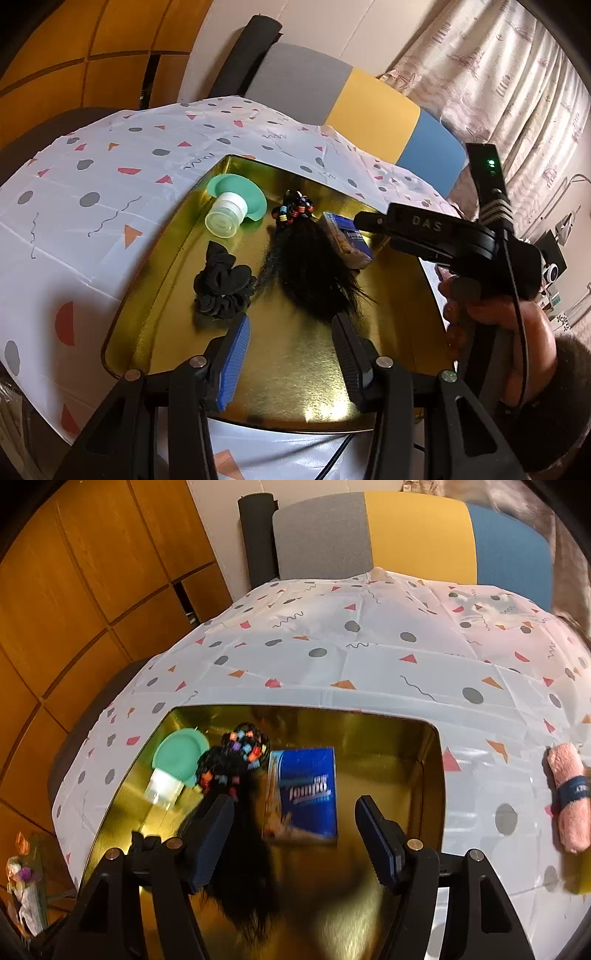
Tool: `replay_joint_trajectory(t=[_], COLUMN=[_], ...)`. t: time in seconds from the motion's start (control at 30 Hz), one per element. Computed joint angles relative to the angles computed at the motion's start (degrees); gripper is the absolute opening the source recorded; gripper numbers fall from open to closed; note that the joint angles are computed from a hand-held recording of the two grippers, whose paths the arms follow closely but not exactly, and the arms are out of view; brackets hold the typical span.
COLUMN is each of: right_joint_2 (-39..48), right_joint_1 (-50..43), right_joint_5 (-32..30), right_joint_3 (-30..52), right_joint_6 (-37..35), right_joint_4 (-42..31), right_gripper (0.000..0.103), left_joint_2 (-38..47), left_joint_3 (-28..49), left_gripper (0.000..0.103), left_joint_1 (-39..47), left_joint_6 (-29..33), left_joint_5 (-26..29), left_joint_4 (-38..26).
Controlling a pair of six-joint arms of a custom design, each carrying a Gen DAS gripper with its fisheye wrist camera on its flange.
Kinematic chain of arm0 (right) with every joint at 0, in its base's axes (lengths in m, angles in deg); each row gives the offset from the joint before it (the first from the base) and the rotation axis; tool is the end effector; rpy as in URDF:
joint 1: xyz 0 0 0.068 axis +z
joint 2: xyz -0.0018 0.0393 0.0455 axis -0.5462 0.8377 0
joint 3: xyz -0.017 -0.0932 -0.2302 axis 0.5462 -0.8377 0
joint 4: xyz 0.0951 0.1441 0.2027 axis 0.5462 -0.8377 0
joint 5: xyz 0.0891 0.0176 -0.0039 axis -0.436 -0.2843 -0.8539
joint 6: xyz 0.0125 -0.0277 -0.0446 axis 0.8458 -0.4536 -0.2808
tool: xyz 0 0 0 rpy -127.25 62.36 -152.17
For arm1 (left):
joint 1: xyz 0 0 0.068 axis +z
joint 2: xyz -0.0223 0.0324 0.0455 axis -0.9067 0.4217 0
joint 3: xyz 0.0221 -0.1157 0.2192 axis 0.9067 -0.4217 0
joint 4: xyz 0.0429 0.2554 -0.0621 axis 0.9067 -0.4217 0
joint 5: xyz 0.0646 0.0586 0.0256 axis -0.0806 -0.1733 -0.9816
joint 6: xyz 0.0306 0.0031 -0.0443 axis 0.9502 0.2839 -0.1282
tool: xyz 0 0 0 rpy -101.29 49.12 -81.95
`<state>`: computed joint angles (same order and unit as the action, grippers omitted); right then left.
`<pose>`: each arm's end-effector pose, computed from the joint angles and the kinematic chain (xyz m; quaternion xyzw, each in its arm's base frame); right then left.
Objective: Organize rigid objects
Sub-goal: 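Carry the tissue pack into the gold tray and open the right tool, then move the right tool back toward the remaining pile, then grasp the pink satin scrunchie with the right tool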
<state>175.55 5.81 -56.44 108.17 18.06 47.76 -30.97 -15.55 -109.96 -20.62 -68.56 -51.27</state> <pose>0.2992 0.2408 0.1947 -0.1312 0.9334 0.1644 0.2908 0.1192 -0.1011 0.1805 -0.1282 0.9083 -0.1623 0.3637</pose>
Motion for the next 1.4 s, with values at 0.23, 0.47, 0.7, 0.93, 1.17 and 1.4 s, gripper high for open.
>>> replay_joint_trajectory(t=[0.23,0.47,0.7,0.93,1.17,1.4], right_joint_2=[-10.0,-23.5,-40.0,-59.1,-67.6,-52.8], right_joint_1=[1.4,0.3,-5.5,-18.9,-50.5,-72.4], right_joint_5=[3.1,6.2,5.8,1.8,-13.0,-19.9], right_joint_3=[-9.0,-20.5,-32.7,-45.2,-51.8,-47.5], right_joint_6=[-2.5,-4.2,-3.9,-7.5,-20.9,-31.7], right_joint_4=[1.7,2.4,-1.2,-9.7,-14.5,-4.2], right_gripper=[0.071,0.072,0.073,0.077,0.077,0.077], left_joint_2=[2.2,4.0,9.5,16.1,21.5,28.3], left_joint_3=[1.1,2.3,4.7,6.5,11.1,16.1], left_gripper=[0.046,0.046,0.046,0.046,0.046,0.046], left_joint_1=[-3.0,-8.0,-14.2,-19.6,-23.1,-24.7], left_joint_6=[-0.8,-1.3,-3.0,-6.3,-6.0,-2.7], left_joint_5=[-1.7,-3.5,-6.2,-7.0,-9.1,-7.4], left_joint_4=[0.3,2.5,4.4,6.8,6.8,10.5])
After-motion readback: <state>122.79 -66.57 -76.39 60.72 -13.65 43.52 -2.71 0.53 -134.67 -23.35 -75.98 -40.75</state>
